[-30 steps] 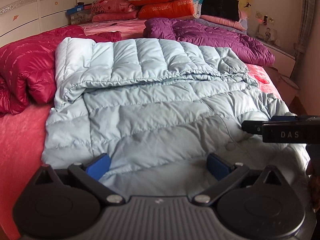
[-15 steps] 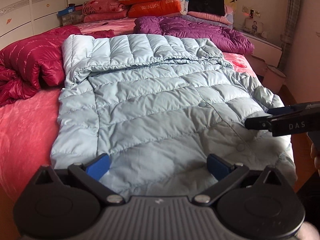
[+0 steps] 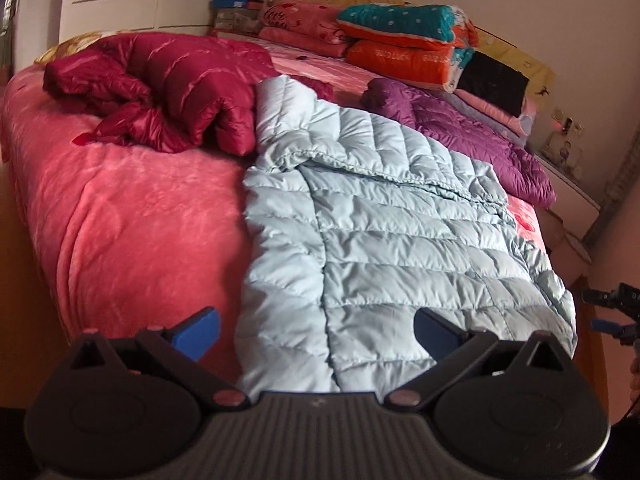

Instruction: Fold large clothes

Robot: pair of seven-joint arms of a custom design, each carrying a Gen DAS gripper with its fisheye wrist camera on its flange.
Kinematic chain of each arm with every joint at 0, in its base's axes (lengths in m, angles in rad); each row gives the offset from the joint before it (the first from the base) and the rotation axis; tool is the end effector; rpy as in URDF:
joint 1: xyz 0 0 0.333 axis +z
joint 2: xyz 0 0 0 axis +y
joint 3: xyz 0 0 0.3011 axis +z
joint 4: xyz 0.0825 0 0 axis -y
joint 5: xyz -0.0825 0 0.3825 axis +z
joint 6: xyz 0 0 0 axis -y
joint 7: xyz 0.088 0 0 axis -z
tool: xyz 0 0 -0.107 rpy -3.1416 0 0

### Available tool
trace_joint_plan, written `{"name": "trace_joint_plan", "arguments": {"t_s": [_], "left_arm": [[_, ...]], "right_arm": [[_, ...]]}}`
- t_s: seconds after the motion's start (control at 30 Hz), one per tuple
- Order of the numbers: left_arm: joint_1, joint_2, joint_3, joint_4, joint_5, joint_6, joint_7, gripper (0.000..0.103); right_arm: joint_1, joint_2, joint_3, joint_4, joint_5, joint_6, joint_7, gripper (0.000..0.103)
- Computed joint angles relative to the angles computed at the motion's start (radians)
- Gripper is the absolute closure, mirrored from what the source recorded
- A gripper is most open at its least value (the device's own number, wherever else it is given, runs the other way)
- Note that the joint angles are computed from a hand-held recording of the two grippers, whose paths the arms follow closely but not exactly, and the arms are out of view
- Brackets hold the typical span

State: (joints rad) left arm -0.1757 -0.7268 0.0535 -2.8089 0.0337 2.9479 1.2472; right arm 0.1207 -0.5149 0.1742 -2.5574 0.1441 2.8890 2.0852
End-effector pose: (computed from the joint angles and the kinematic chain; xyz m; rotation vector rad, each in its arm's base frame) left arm 0.3712 -0.0471 0.4950 -1.9273 1.6177 -0.9964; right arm 0.4227 0.1267 0.5270 -1.3577 1.8941 -0.3846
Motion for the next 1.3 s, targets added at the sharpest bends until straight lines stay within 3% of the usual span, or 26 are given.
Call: {"name": "trace_joint_plan", "arguments": {"t_s": [0.17,0.27,0.37,0.47,0.57,0.67,0.77,0.93,1.1,1.2,1.3], "left_arm": [[-0.073,0.011,0.084,0.007,-0.066,-0.037,0.041,0.001],[-0.075,0.016,0.086,0.005,-0.099,-0.050,0.053,0.001],[-0.122,0.024,0.136,0.013,-0.154,-0.067,0.101,0.001],[-0.127,0.032,0.138,0.014,-0.191,-0.066,0.131,0.001],[-0.151,0.035,0.161,0.018,-0.235,-0.071,0.169,0.001],[-0.158,0.033,0.163,0.022,-0.266,-0.085,0.200,0.002],[-0.164,0.032,0.159,0.026,-0.287,-0.099,0.234,0.002],[-0.194,0.025,0.167,0.034,-0.327,-0.134,0.314,0.003],[-0.184,0.028,0.138,0.042,-0.344,-0.163,0.355,0.013],[-0.216,0.026,0.169,0.051,-0.391,-0.185,0.404,0.023],[-0.265,0.028,0.221,0.068,-0.478,-0.230,0.473,0.025]], "right_arm": [[0.040,0.060,-0.046,0.024,0.037,-0.007,-0.048,0.000],[0.106,0.080,-0.098,0.029,0.098,0.001,-0.132,0.000],[0.114,0.107,-0.099,0.046,0.118,0.009,-0.177,0.000],[0.109,0.135,-0.095,0.063,0.130,0.003,-0.197,0.000],[0.161,0.150,-0.142,0.074,0.206,0.001,-0.266,0.000],[0.223,0.152,-0.194,0.096,0.311,-0.064,-0.384,0.000],[0.243,0.159,-0.206,0.116,0.395,-0.126,-0.471,0.000],[0.219,0.139,-0.194,0.111,0.478,-0.164,-0.493,0.000],[0.199,0.112,-0.187,0.098,0.506,-0.199,-0.496,0.000],[0.220,0.088,-0.215,0.093,0.575,-0.232,-0.548,0.001],[0.266,0.061,-0.278,0.094,0.731,-0.304,-0.669,0.000]]}}
